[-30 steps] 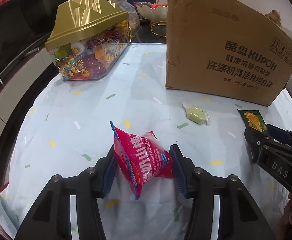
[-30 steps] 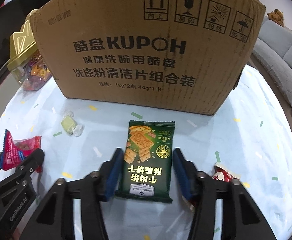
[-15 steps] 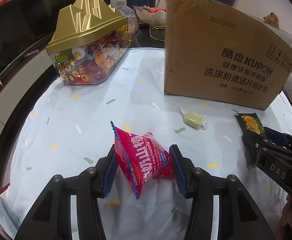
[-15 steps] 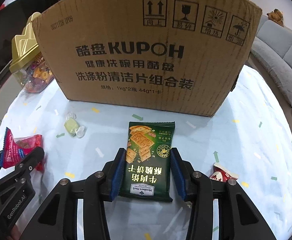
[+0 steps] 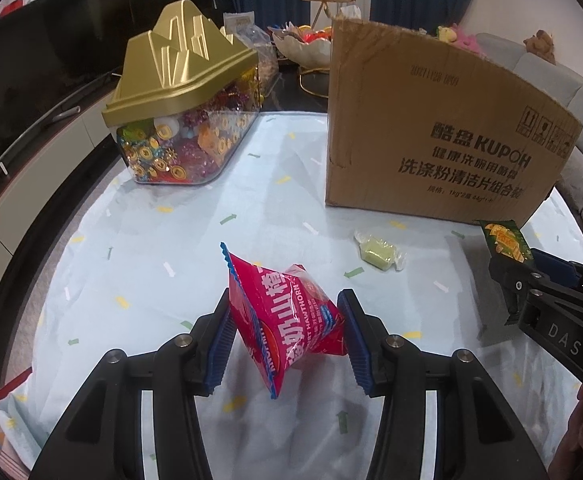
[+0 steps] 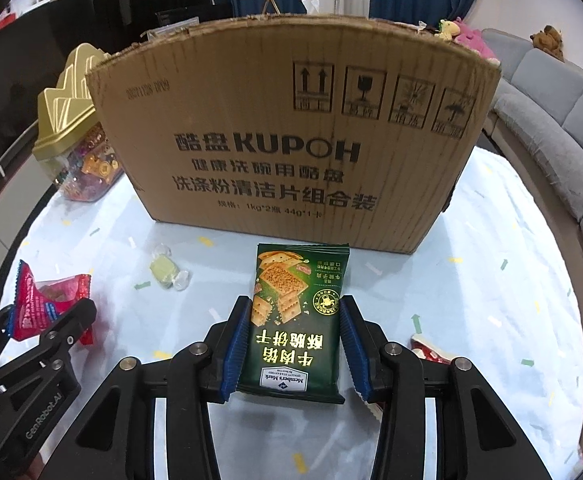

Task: Organize snacks
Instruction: 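Lift the red-pink bag and green cracker pack and carry both over the box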

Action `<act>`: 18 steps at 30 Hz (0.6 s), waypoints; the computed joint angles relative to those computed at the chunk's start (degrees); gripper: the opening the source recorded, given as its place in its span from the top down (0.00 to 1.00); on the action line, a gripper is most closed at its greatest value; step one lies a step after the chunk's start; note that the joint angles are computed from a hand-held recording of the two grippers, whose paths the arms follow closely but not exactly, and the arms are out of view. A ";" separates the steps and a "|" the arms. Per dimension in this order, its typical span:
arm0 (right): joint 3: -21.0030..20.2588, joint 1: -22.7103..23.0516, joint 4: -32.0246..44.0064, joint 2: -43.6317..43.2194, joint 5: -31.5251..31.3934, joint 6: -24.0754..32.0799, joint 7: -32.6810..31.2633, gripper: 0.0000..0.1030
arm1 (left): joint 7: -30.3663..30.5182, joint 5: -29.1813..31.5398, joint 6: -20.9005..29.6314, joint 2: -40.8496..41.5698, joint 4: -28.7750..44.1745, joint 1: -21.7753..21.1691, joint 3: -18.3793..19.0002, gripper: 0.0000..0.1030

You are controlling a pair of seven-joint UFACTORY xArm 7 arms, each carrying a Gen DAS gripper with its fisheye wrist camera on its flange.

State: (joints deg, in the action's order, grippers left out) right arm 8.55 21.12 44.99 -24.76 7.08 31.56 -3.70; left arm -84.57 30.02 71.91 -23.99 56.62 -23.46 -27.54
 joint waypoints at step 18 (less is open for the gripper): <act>-0.66 -0.22 2.20 -5.73 0.79 2.46 -1.31 0.56 | 0.13 1.20 6.43 -0.94 6.33 0.19 -2.79 0.52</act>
